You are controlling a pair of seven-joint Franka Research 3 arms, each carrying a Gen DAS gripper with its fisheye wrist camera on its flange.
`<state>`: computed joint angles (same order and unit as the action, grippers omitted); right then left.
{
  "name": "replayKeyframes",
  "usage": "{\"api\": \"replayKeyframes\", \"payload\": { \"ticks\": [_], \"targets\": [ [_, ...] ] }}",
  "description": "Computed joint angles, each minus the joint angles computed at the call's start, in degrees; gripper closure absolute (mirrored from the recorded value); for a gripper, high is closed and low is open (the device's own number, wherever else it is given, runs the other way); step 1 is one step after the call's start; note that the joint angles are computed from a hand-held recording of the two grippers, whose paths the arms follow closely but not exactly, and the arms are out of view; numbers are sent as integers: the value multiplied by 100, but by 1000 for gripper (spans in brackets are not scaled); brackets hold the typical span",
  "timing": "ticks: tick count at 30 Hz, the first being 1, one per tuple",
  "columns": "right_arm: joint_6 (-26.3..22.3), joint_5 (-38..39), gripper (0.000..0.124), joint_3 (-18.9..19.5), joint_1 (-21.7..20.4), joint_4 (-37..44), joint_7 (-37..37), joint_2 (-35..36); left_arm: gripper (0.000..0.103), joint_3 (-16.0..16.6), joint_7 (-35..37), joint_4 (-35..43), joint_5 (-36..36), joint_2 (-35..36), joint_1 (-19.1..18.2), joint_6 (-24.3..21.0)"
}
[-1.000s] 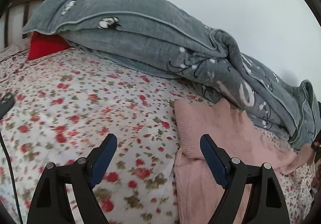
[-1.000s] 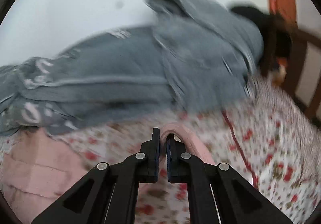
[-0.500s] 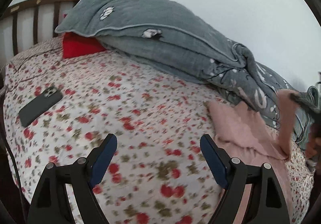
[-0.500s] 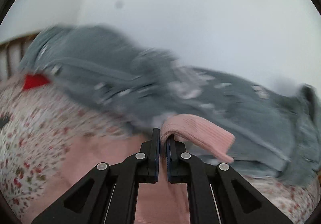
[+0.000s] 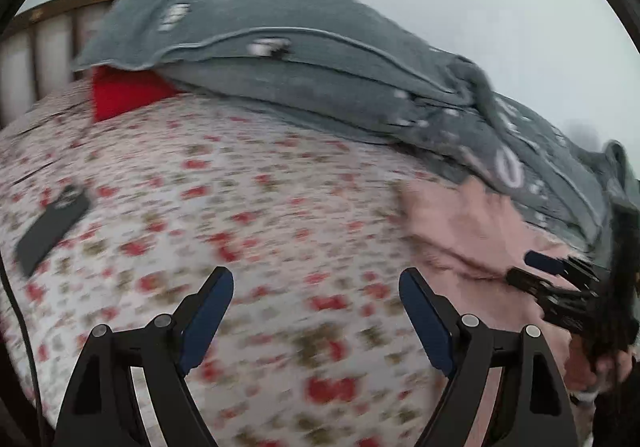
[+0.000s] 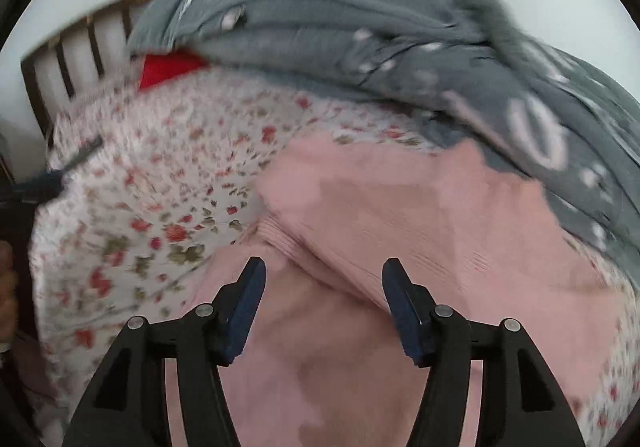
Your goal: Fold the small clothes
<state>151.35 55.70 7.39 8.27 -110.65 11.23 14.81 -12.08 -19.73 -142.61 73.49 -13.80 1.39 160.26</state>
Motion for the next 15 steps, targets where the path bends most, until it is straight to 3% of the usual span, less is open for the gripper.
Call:
{"api": "replayKeyframes", "payload": {
  "ticks": [2, 5, 9, 12, 15],
  "targets": [
    [-89, 218, 65, -103, -181, -294, -111, -356, 19, 88, 557, 469, -216, 485, -49, 270],
    [302, 477, 65, -333, -309, -656, -331, -694, 19, 254, 1829, 1189, -1133, 1294, -187, 635],
    [771, 659, 64, -573, -495, -698, -549, -624, 20, 418, 2826, 2105, -1998, 2196, -398, 636],
    [810, 381, 63, -721, -688, -332, 33, -255, 22, 501, 3445, 2782, -2520, 2838, -503, 420],
    [358, -109, 61, -781, -899, 535, 1161, 430, 26, 309, 4442, 3133, -3476, 3270, -309, 490]
  ]
}}
